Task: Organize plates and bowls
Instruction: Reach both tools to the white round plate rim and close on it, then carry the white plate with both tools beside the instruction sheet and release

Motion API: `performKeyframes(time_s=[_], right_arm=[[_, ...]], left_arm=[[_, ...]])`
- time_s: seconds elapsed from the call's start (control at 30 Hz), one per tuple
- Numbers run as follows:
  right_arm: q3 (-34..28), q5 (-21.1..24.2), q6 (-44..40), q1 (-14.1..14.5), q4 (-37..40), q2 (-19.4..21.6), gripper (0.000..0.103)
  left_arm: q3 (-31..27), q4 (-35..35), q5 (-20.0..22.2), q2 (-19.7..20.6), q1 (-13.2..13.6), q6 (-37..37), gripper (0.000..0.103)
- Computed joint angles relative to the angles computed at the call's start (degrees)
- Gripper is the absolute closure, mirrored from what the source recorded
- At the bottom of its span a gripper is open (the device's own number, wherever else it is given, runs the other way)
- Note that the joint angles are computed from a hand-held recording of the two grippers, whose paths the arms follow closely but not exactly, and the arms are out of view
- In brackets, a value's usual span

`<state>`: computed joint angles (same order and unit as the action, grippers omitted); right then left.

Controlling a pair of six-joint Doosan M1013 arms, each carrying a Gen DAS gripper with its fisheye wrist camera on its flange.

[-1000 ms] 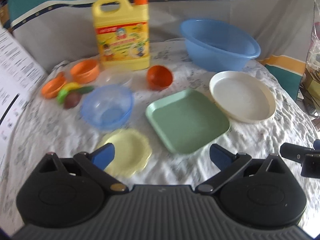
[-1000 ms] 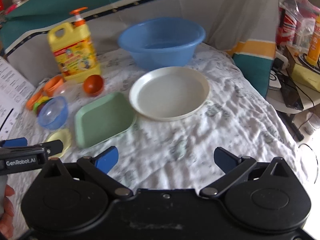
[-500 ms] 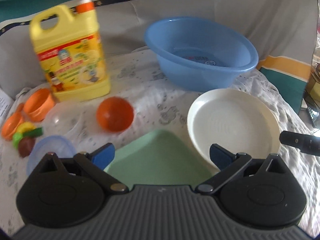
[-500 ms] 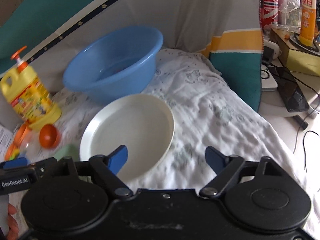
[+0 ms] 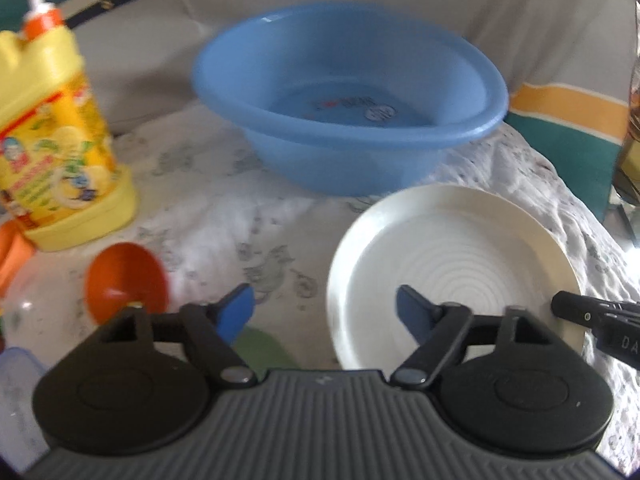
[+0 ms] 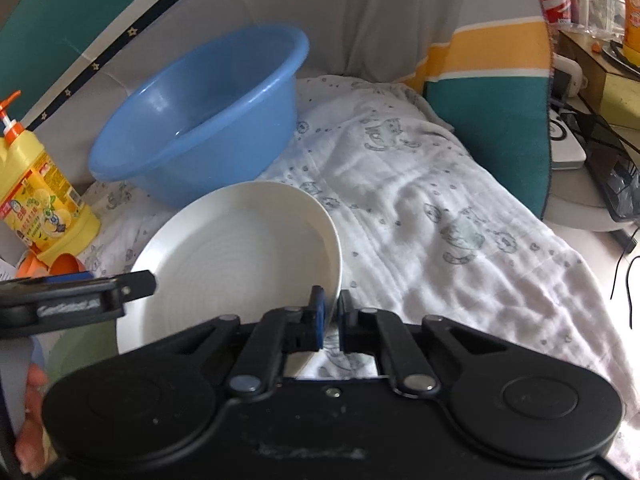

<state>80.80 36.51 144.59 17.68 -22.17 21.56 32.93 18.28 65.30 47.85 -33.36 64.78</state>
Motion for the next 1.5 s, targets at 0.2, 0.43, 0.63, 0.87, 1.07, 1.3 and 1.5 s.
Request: performKeyframes(time_s=[0.2,0.43,0.63,0.87,1.07,1.3,1.5], right_arm=[[1.28,-0.43,-0.46,-0.39,0.62,-1.2,0.096],[-0.03,0.07,-0.68,-0.36,0.7,-0.37,0.087],[0.13,2.83,2.83,0.61,-1.71,-1.9,0.087],[1.61,4.51,2.74,3.25,-1.98,-4.98,0.087],[2.69,4.93,1.67,6.77,0.3,-6.82,0.087],[1.54,5.43,-3.07,12.03,3.89,-7.34,0.087],[-1.86,6.68,-9.64,16.35,6.69,-5.72,0.087]], left_arm=[[-0.47,-4.14,-0.64,0.65,0.15,3.58,0.05],[1.43,-3.58,-1.8,-0.46,-0.54,3.4,0.067],[5.4,-2.1,-3.36,-3.75,-1.46,3.29,0.074],[16.63,-0.12,-7.15,-11.46,-2.08,-1.38,0.074],[28.11,3.35,-9.45,-19.61,-2.49,-7.58,0.074],[39.89,8.44,-9.43,-28.8,-2.55,-16.46,0.074],[48.23,10.64,-8.85,-35.53,-1.36,-24.59,0.074]])
